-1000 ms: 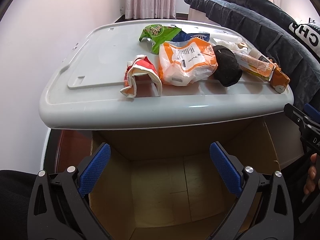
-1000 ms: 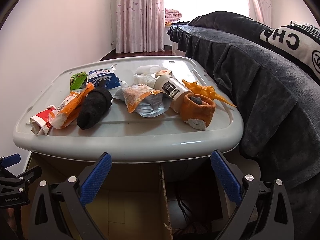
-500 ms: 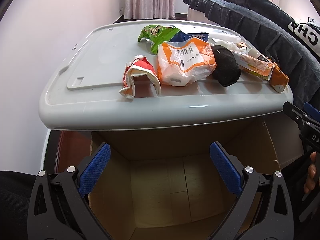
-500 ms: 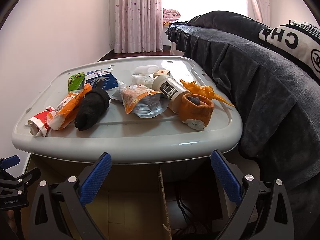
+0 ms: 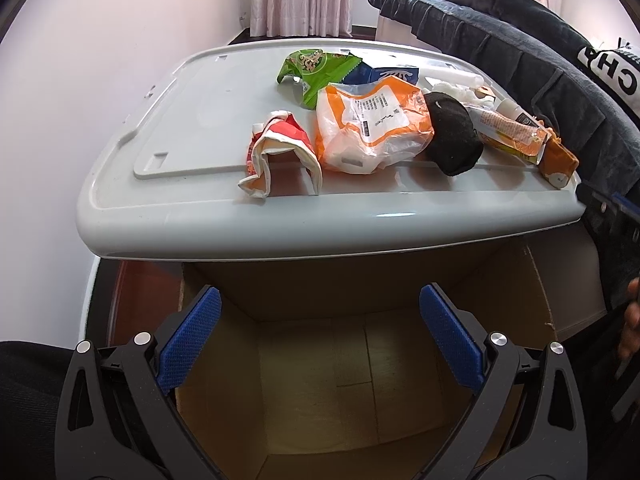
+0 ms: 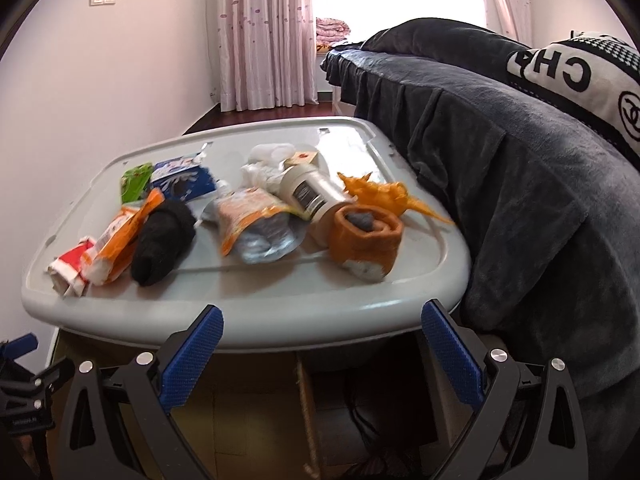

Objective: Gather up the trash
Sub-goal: 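Reach the right tool to the orange-grey sock and close on it, then grasp the red-white wrapper with the left tool while the right tool holds the sock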

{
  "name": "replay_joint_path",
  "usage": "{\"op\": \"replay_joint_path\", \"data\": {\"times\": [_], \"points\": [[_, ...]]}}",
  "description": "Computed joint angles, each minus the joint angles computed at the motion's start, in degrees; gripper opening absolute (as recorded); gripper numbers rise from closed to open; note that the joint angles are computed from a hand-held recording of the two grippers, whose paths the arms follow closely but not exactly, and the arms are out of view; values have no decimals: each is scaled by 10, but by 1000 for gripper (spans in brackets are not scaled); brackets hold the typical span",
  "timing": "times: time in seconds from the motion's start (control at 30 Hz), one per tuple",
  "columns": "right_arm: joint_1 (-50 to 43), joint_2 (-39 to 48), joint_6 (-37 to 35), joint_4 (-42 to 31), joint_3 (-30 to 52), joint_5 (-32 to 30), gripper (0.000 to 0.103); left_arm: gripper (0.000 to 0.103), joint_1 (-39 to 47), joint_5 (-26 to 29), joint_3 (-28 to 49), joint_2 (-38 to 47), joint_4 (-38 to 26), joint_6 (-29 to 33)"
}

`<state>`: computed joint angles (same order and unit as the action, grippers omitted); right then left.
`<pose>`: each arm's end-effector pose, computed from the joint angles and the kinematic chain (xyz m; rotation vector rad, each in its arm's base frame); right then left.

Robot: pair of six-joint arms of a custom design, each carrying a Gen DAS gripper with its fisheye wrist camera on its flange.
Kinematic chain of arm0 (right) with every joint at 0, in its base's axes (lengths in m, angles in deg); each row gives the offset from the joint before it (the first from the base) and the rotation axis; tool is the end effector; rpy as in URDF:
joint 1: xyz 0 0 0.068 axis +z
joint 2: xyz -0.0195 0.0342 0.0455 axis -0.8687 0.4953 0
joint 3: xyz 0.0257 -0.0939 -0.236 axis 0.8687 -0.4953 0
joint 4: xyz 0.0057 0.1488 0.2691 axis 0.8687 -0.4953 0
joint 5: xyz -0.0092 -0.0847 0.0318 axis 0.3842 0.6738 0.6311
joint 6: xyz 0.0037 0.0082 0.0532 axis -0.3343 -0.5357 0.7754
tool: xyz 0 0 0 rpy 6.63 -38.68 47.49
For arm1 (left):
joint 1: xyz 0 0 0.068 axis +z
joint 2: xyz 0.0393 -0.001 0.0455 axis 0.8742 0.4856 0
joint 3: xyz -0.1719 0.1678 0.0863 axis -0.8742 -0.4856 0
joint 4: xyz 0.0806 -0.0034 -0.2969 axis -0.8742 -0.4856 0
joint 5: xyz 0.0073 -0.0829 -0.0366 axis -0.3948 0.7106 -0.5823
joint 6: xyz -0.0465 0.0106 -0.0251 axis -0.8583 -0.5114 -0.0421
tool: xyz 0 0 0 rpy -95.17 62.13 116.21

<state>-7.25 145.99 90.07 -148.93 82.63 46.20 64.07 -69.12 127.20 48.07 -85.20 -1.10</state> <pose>0.1745 0.1900 0.2517 0.6099 2.2882 -0.2575 0.2832 0.0045 0.2339 0.6004 2.4903 -0.2242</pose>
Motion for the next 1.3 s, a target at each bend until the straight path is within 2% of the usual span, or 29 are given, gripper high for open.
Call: {"op": "replay_joint_path", "data": {"times": [0.23, 0.37, 0.43, 0.63, 0.67, 0.8, 0.93, 1.07, 1.2, 1.3], "points": [[-89, -58, -97, 26, -36, -47, 97, 97, 0, 1, 3, 1, -7, 4], [-158, -55, -168, 79, -53, -89, 83, 97, -5, -2, -3, -9, -7, 12], [-170, -46, -185, 97, -55, -92, 83, 97, -6, -3, -6, -14, -7, 16], [-227, -16, -259, 177, -65, -122, 66, 97, 0, 6, -1, -9, -16, 18], [-238, -21, -269, 198, -75, -137, 50, 97, 1, 6, 1, -6, -17, 17], [-242, -48, -249, 205, -96, -132, 31, 97, 2, 4, 3, -2, -16, 11], [-210, -59, -218, 174, -85, -125, 28, 97, 4, 7, 2, -3, -15, 9], [-99, -73, -151, 121, -55, -75, 29, 97, 8, 3, -7, -11, -7, 15], [-2, -64, -94, 109, -53, -48, 29, 97, 16, 1, 2, 3, -4, 8], [22, -49, -94, 133, -55, -53, 29, 97, 18, 1, 29, 31, -6, -14]]}}
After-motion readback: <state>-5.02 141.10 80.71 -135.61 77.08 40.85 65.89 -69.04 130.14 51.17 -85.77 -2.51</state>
